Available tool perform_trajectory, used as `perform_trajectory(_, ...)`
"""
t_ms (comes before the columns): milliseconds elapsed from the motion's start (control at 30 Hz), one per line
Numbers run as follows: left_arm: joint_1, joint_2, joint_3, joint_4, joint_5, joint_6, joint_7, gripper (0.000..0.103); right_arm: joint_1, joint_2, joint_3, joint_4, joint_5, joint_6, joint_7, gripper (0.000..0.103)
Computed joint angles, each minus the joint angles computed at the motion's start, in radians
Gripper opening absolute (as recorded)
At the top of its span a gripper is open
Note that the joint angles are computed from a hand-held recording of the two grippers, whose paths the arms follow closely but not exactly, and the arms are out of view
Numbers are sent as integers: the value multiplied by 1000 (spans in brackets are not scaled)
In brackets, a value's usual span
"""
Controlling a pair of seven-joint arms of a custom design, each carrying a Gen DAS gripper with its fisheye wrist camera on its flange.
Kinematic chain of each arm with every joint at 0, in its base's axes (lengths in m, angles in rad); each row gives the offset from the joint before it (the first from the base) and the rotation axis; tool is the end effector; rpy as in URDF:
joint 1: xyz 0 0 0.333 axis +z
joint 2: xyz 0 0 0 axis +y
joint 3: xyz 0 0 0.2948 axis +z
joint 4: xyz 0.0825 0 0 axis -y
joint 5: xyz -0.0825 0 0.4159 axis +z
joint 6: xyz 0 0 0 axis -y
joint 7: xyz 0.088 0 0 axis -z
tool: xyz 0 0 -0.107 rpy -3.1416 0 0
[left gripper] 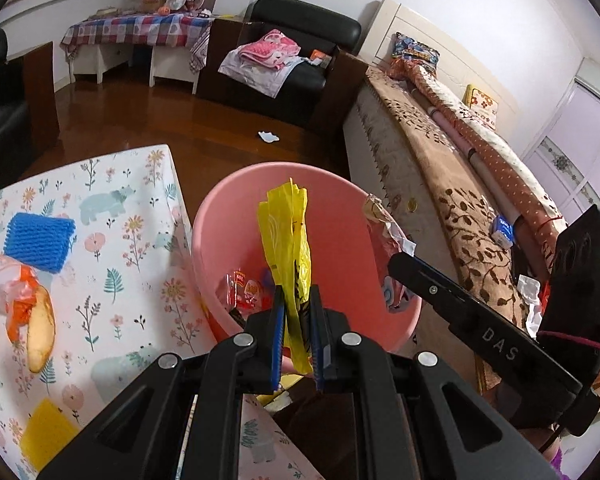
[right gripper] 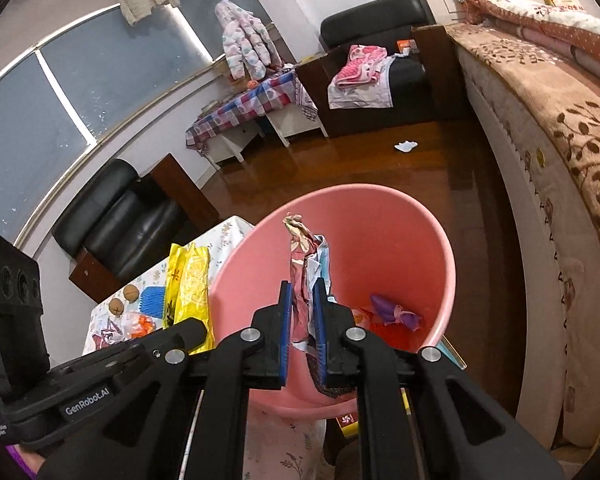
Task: Collect trash
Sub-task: 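Carry the yellow bag and wrapper up over the pink bucket, then open both grippers above the pink bucket to drop the items, then move both open grippers back over the table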
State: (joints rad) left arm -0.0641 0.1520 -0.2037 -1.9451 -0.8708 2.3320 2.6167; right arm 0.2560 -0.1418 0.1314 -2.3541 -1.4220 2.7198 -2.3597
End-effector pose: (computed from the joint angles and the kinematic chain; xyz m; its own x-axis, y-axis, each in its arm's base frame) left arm 0.6152 -0.1785 0.3982 -0.7262 -0.5999 0.3357 -0.6576 0.4639 -0.5936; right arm 0.4798 0.2349 0.3768 -0.4507 -0.7707 -0.4505 -0.3972 0.6251 -0.6719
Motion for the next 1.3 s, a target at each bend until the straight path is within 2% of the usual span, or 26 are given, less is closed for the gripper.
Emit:
perform_trajectory(133, -3, -7, -2, -16, -8, 29, 19, 16, -2, 1, -1, -4, -10, -4, 17, 13)
perform_trajectory(167, -5, -10, -3, -22, -7, 43, 27, 23, -1, 5, -3, 1, 12, -6, -3, 15)
perform_trajectory(200, -9, -12, -2, -25, 3, 54, 27, 36, 0, 10, -7, 3, 39, -4, -29, 21)
perform_trajectory(267, -11, -11, 0, -23, 19, 55, 11, 43, 1, 11, -5, 4, 49, -3, -33, 29)
perform_trajectory(333, -5, -14, 1, -21, 2, 40, 18, 43, 2, 6, 0, 2, 37, -10, -22, 36)
perform_trajectory(400, -1, -19, 4, -23, -10, 38, 23, 43, 7, 3, 4, 3, 49, -24, -44, 38)
perform_trajectory(667, 23, -44, 25, -40, -46, 40, 18, 44, 33, 2, 28, 25, 74, -78, -99, 39)
perform_trajectory(900, 50, -82, 53, -73, -79, 35, 70, 44, 87, 30, 60, 83, 46, -193, -96, 39)
perform_trajectory(1167, 89, -93, 89, -86, -103, 52, 110, 44, 159, 136, 51, 215, 32, -200, -185, 38)
perform_trajectory(1300, 120, -62, 105, -55, -97, 57, 89, 44, 187, 200, 30, 287, 30, -169, -218, 38)
